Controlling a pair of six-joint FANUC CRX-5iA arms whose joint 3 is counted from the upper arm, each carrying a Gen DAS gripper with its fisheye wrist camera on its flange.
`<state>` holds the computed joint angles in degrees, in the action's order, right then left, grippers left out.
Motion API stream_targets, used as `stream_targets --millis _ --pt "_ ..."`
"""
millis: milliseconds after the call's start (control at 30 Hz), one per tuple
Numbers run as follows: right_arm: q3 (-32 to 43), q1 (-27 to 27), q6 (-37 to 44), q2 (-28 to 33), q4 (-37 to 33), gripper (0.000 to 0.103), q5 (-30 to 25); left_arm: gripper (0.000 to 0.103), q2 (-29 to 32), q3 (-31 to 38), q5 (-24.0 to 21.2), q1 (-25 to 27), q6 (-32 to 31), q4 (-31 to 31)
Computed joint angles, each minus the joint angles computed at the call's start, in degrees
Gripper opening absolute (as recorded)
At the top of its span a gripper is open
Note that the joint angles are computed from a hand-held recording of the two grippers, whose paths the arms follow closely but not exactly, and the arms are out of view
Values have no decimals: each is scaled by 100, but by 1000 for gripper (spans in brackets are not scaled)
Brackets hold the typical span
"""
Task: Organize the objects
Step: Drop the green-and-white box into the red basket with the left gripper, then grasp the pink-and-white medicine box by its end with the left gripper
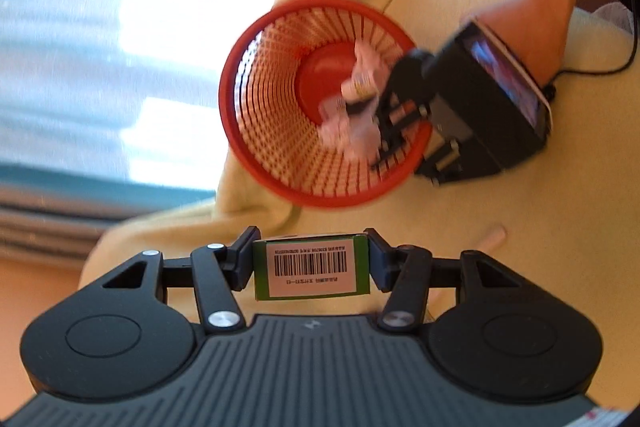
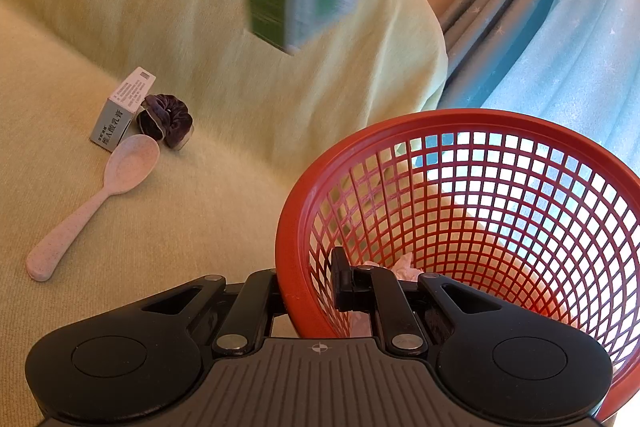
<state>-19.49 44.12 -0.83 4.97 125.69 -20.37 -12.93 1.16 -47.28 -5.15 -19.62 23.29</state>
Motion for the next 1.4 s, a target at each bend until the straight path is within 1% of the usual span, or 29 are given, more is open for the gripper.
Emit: stream_targets --millis 133,333,367,400,433,467,500,533,567,633,700,733,867,933,1000,1067,1200,1367,1400 --pt "-1 -2 -8 -1 8 8 2 51 375 211 103 -315 -290 251" --pt "12 -10 -45 -1 10 7 27 51 963 522 303 -753 -456 486" --pt "18 -9 -42 1 3 7 30 53 1051 551 384 -826 -532 477" --pt "24 -7 -36 5 -8 7 33 58 1078 429 642 -898 -859 586" --pt "29 -4 -26 8 -21 7 35 61 1060 142 1160 -993 -1451 872" --pt "28 -3 -30 7 -30 7 35 67 1067 -11 1502 -1068 -1742 1031" --pt "32 -13 -76 6 2 7 44 70 1120 16 1552 -1083 -1734 1065" --pt "36 -15 -74 5 -10 7 52 70 1177 133 1524 -1080 -1426 951" --pt "38 -5 -2 7 -84 7 73 70 1188 172 1601 -1075 -1116 877" --pt "45 -6 -30 12 -74 7 73 70 1218 407 1393 -975 -284 568" --pt "51 -1 -21 20 -86 8 69 70 1198 535 1279 -860 441 282" --pt "52 -6 -28 19 -79 8 72 70 1189 633 1109 -764 823 150" --pt "47 -19 -68 15 -43 8 78 69 1102 828 707 -411 2339 -344" --pt "43 -24 -79 15 -23 8 77 69 1045 888 506 -201 3202 -614" --pt "41 -27 -96 14 -7 8 76 69 940 850 391 -13 3859 -799" --pt "39 -26 -86 14 -10 8 76 69 915 929 169 156 4587 -1152" --pt "31 -22 -84 12 -10 8 68 68 852 896 -182 491 5478 -1480" --pt "29 -17 -68 11 -21 8 63 67 869 828 -562 825 6501 -1641" --pt "25 -12 -50 10 -33 8 57 67 895 839 -655 878 6799 -1660"
